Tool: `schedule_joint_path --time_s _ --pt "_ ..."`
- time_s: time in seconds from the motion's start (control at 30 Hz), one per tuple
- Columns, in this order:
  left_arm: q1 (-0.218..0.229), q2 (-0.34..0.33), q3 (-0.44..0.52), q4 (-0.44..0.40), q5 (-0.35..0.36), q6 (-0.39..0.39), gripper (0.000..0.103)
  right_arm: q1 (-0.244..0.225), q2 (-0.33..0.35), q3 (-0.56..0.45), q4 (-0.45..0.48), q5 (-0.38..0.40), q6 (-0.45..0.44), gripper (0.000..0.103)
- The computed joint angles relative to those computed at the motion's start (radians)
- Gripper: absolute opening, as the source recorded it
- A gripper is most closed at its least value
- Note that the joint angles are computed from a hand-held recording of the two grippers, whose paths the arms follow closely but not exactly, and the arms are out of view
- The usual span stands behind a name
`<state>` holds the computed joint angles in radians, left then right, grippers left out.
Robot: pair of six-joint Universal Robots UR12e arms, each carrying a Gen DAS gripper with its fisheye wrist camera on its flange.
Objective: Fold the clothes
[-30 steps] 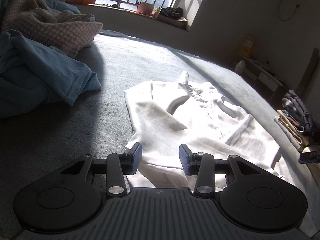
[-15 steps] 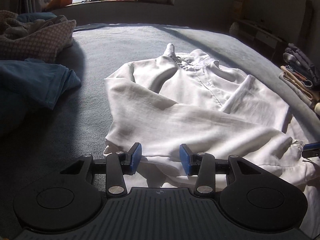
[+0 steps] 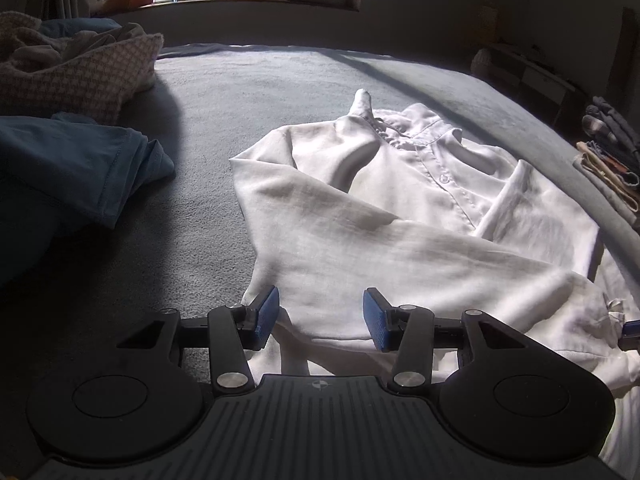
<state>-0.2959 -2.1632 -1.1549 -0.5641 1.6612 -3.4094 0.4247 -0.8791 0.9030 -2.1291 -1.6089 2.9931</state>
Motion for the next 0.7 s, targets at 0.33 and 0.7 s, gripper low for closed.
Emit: schedule_joint_path --time_s 0.33,0.7 --pt "0.003 0.005 -0.015 0.011 -0.01 -0.024 0.052 -0.005 -0.018 0.015 0.044 -0.043 0.032 0.018" --pt "-0.007 0.029 -0.053 0.047 0.005 -0.017 0.055 0.001 0.009 -0.052 -0.029 0.032 0.017 0.018"
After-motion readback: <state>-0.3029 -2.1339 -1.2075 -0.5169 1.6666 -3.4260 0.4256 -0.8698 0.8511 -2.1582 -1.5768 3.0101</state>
